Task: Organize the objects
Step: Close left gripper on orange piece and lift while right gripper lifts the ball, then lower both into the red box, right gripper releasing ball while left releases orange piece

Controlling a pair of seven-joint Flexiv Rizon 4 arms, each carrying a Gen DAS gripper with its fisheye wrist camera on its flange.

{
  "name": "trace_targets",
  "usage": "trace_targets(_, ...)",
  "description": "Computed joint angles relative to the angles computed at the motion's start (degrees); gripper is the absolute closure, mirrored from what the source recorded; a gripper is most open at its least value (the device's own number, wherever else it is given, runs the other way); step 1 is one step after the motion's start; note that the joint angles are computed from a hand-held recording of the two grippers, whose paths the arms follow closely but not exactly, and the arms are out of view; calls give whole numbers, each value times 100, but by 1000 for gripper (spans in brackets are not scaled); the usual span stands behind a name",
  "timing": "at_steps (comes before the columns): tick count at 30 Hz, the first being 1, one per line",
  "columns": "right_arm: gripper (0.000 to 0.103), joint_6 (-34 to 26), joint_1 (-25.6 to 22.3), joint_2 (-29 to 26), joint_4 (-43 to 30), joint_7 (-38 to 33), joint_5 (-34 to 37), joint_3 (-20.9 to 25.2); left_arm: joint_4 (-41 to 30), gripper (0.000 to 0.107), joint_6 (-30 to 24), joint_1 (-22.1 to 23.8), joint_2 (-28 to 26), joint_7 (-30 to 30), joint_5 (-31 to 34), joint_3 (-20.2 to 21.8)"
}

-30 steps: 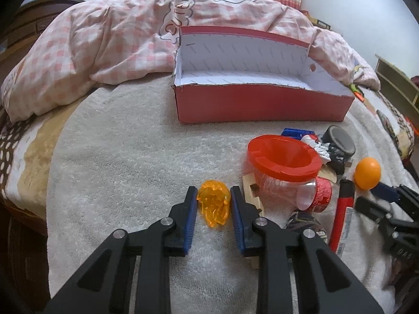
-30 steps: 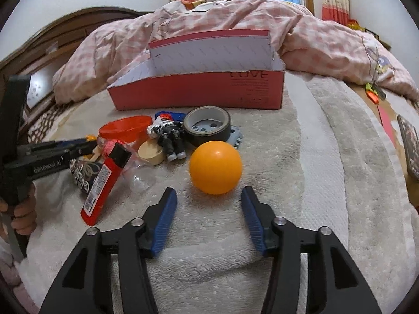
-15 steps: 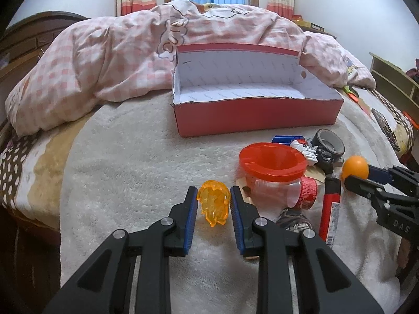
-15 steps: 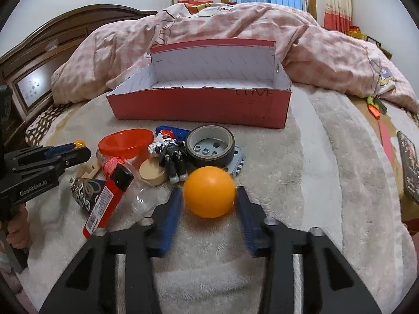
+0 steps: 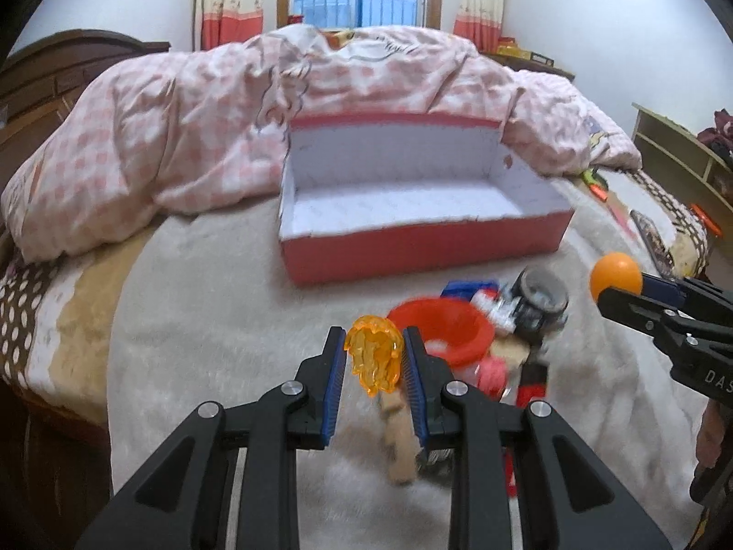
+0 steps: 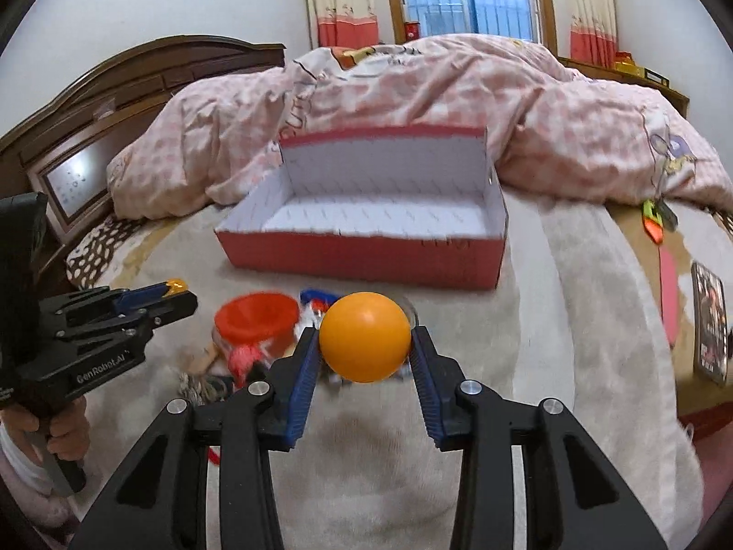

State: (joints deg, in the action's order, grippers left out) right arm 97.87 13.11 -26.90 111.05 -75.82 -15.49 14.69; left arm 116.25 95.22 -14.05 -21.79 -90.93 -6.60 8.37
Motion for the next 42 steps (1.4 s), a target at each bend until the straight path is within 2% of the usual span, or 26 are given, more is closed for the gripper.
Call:
trace_targets(2, 63, -145, -93, -43, -176, -39, -37, 96, -74, 83, -30, 372, 10, 165, -95, -440)
trace_targets(4, 63, -279, -132, -104, -370, -91, -46, 133, -216, 83, -118, 470, -38, 244, -159, -561)
trace_targets(6, 63, -431, -199, -201, -603, -150, -13, 220, -502, 83, -282, 267, -157, 175, -138, -311)
trace_targets(12, 63, -733, -4, -555, -1323, -225, 76, 24, -1649, 83, -943, -270, -684, -331, 177, 440)
trace_targets(16, 63, -995, 17, -850, -1821, -325, 185, 67, -2249, 83, -1329, -109, -989, -531, 334, 319)
trace_targets(23, 63, -1354, 119, -1260, -2492, -419, 397, 26, -3059, 83, -1746, -101, -1465, -900, 815, 435)
trace_targets(29, 63, -1560, 256, -1486, -2901, -482, 474, -139, -3403, 83, -1977, 94, -1690, -989, 910, 273)
trace_targets(42, 63, -1941, 416, -1777, -3398, -603, 533, -293, -3955, 82, -2504, 211, -2018, -1234, 1102, 206)
